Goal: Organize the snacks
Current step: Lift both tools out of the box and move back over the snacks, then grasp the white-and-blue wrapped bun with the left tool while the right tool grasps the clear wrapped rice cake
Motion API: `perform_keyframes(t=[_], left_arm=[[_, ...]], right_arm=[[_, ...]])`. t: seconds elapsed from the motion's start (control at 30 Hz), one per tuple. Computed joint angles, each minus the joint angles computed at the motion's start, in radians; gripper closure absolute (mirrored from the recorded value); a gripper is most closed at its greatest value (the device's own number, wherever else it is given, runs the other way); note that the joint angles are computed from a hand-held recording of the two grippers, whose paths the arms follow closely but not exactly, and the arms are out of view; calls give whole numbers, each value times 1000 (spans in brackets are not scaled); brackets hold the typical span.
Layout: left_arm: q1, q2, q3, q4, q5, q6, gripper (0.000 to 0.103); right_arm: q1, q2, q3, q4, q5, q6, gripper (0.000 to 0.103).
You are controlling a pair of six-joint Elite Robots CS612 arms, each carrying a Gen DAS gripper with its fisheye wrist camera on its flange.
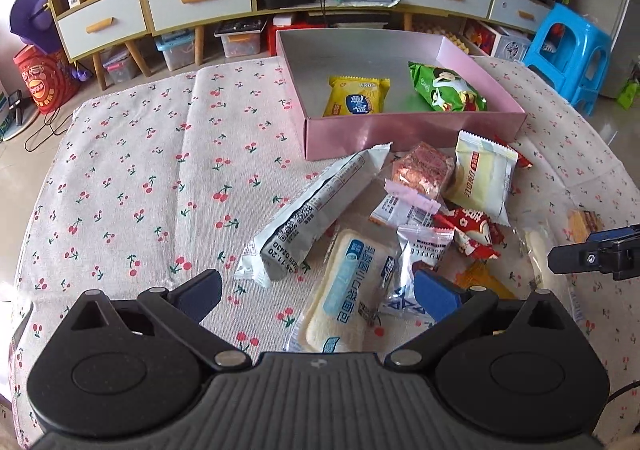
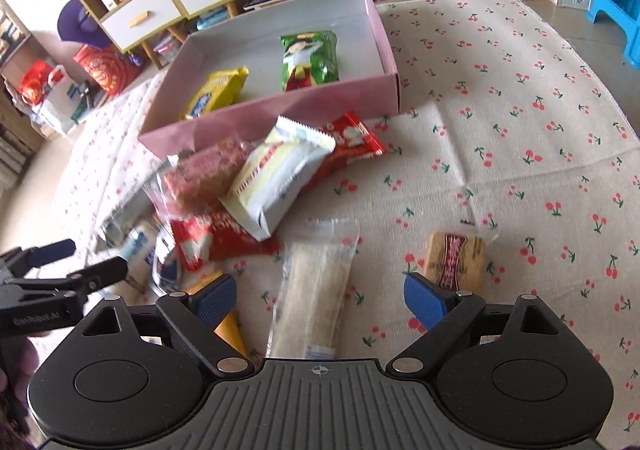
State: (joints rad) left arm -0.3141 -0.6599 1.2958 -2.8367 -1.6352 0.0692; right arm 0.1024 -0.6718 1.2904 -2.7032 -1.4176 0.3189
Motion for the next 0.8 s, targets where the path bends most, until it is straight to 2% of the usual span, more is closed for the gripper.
perform_keyframes(t=[0.1, 0.27, 0.4, 0.5, 0.6, 0.8], left_arm=[[6, -2, 19, -18, -12, 4, 1], [12, -4, 46, -34, -19, 12, 1], [12, -3, 50, -22, -12, 20, 1], [13, 1, 57, -37, -5, 23, 0], [16, 3, 63, -58, -14, 30, 0], [18, 9, 58, -70, -22, 42, 0]], right_arm=[[8, -1, 22, -32, -24, -31, 11], [28, -1, 47, -84, -77, -145, 11], [37, 4, 61, -116, -127, -161, 9], [43, 10, 62, -123, -182, -182, 3], [38, 11, 73, -151, -179, -174, 0], [29, 18, 88, -217, -145, -239, 0]])
